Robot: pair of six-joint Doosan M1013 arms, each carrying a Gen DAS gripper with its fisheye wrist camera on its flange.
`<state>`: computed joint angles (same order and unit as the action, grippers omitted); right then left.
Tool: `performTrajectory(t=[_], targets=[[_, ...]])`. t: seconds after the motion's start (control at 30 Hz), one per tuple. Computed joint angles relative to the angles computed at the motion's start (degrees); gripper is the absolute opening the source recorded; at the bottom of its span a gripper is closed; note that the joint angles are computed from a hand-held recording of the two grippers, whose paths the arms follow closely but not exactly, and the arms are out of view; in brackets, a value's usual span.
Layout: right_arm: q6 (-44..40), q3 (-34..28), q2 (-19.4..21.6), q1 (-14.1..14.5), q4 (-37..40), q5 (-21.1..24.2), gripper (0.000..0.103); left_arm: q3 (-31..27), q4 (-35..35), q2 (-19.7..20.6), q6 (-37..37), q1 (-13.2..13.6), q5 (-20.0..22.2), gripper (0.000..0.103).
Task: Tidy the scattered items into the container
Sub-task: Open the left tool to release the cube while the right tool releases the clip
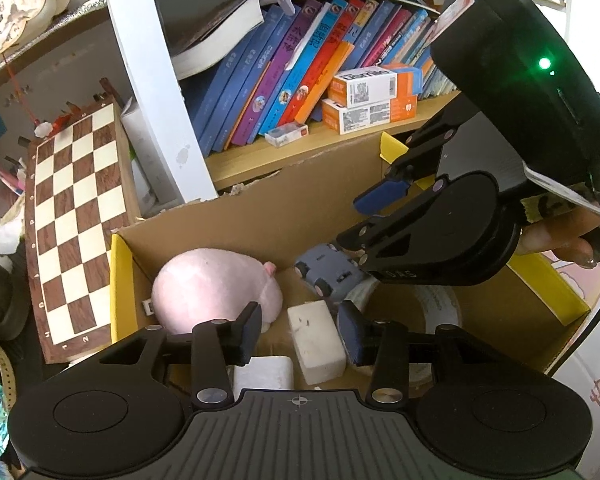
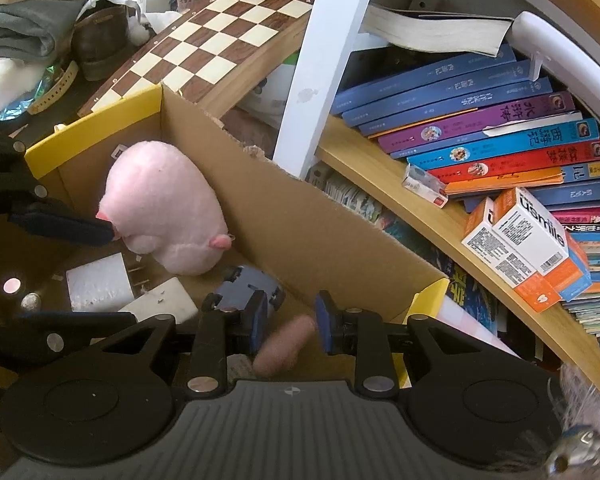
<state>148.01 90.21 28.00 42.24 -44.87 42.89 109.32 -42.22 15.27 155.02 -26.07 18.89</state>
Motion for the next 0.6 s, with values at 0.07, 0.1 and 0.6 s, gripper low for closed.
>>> performTrajectory(t=[0.07,0.1,0.6], targets=[[0.9,0.1,-0.3,0.2,-0.8,0.2,0.025,0.2,-0.7,-0.2,0.6,0.0,-0.2,0.043],[1.4,0.2,-0.5,0.4,-1.2,0.3,0.026,0.3,-1.2,-0.4,1.1,0.1,-0.4,0.043],[13.3,2.5,-5.0,4.1,-10.6,2.5,0.034,4.3,-16.1,-5.9,14.6,0.2,-4.0,0.051]])
